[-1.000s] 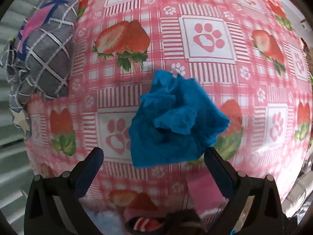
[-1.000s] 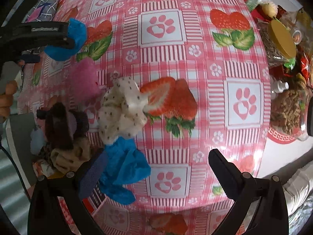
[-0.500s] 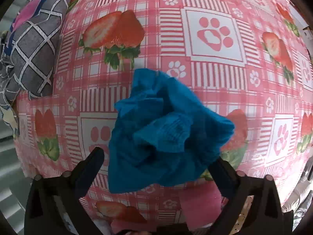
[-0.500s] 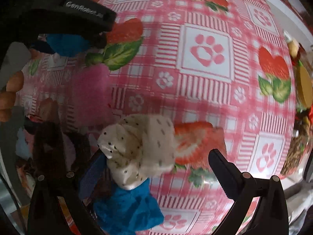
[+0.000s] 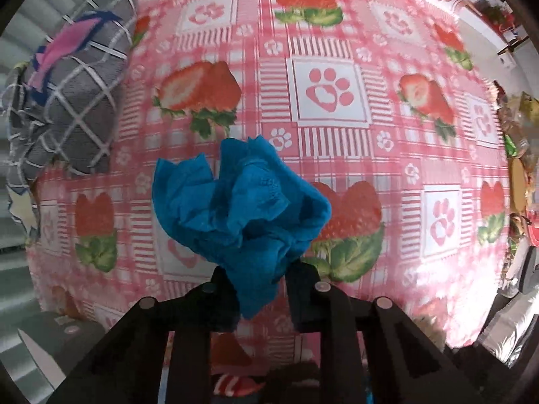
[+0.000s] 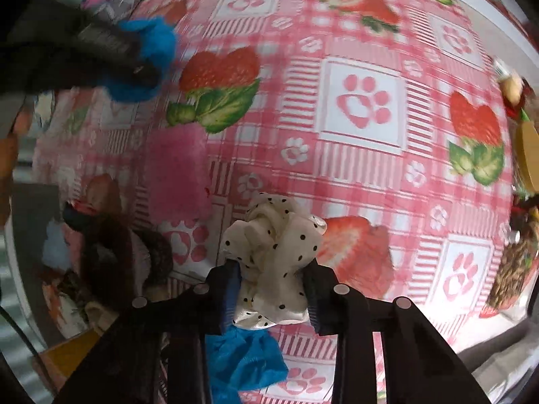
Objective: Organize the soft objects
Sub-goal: 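Grasp the blue cloth with the left tool while the right tool grasps the polka-dot scrunchie, then carry the blue cloth and polka-dot scrunchie over the white box with both tools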
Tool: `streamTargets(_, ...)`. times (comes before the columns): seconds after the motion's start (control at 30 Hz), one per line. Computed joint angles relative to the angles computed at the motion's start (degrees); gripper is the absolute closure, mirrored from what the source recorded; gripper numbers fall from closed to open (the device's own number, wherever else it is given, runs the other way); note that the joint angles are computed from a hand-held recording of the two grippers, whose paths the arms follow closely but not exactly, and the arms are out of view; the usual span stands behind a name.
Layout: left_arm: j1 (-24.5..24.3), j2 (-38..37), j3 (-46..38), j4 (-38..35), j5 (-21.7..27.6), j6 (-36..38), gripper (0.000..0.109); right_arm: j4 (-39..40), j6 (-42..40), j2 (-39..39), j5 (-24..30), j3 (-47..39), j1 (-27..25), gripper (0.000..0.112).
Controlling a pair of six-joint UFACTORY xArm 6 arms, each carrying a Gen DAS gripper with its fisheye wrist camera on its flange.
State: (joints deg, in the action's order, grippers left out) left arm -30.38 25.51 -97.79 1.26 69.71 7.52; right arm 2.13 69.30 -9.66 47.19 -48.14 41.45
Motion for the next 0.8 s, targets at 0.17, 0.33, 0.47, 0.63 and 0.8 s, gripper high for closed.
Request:
streamTargets(0.17, 2.5, -3.7, 1.7, -1.8, -0.7, 1.9, 0.085, 0.6, 3.1, -6.8, -0.3, 4.5, -0.6, 0.077)
streamTargets(0.33, 2.8, -13.5, 9.4, -2.8, -0.3, 1.8, 0.085, -0.2, 7.5, -11.6, 1.9, 5.2, 0.8, 0.077)
streamTargets(0.47, 4.0, -20.4, 15.3, -4.0, 0.2, 1.5, 0.085, -1.0, 8.9, -13.5, 4.4, 4.2, 2.3, 0.077)
streamTargets(0.63, 7.1, -28.2, 22.1, -5.7, 1.0, 4.3, 0.085, -2.6, 13.4, -14.8, 7.9, 1.8, 6.0, 0.077)
streamTargets(0.8, 8.6, -37.9, 31.3, -5.1, 0.4, 10.8, 0.085, -3.9, 18.0, -12.5, 10.4, -2.7, 9.8, 0.077)
